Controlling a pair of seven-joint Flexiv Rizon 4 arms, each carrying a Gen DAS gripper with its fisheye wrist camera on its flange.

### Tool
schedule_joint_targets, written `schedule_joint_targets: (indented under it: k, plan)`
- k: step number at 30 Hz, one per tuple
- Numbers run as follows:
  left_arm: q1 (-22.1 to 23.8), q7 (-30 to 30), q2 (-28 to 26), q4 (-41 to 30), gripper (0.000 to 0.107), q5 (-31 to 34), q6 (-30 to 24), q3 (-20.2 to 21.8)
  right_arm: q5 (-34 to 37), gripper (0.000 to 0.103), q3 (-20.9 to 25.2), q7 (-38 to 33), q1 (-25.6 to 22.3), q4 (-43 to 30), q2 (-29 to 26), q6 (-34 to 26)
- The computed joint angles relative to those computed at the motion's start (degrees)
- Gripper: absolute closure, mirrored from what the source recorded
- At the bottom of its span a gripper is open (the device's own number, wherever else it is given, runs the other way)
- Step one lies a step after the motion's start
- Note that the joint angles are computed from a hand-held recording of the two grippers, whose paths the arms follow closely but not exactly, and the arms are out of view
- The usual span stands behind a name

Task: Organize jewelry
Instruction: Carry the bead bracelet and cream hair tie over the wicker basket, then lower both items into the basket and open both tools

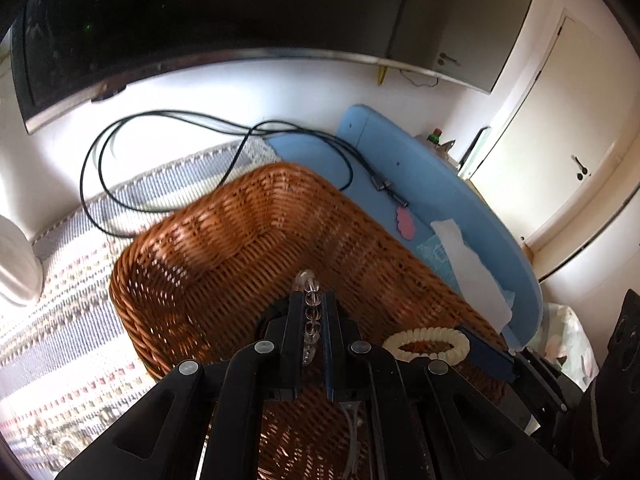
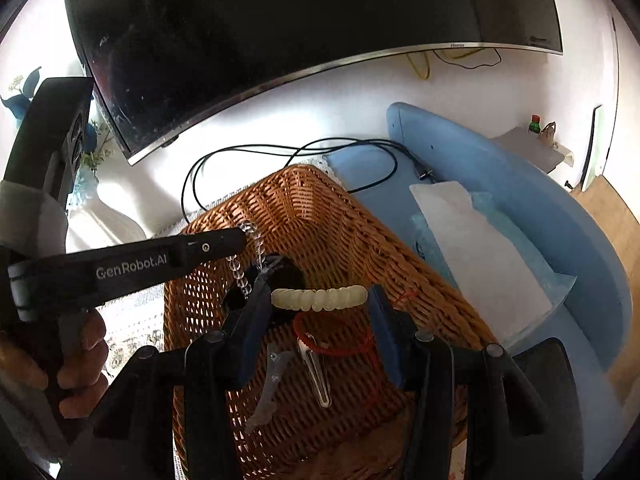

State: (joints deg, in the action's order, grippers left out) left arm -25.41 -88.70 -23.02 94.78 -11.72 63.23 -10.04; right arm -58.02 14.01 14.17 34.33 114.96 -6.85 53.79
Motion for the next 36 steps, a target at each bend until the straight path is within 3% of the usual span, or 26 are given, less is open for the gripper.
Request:
schedule_joint_targets:
  k: [15,23,28,33,36]
  plan:
    - [0.7,-1.1,1.6,2.3,0.099,-1.1,-2.7,0.3,2.8,0.049,-0.1,-1.7,0.4,-0.1,-1.1,1.6]
    - [3.4,1.8,5.2,8.3,0.076,-7.4,1.1,-1.6,4.9,0.048,-0.3,-4.0,0.7,-0.9,-1.7,0.9]
    - [5.9,4.8,10.8,15.8,0.068,-16.2,7.2,-2.3,6.7,0.036,-0.2,-5.3,1.1,-1.4,-2.0,0.7]
    - [6.9,1.1,16.7,22.1,0.066,-16.1,10.2,2.2,6.4,0.036,-0.2,-6.5,1.6,-2.3,-1.7,-0.9]
    - [8.8,-5.3,19.8,24.9,0.065,-9.7,8.6,6.0,4.9,0.036,-0.3,-6.9,2.0,-3.6,-1.8,-0.8]
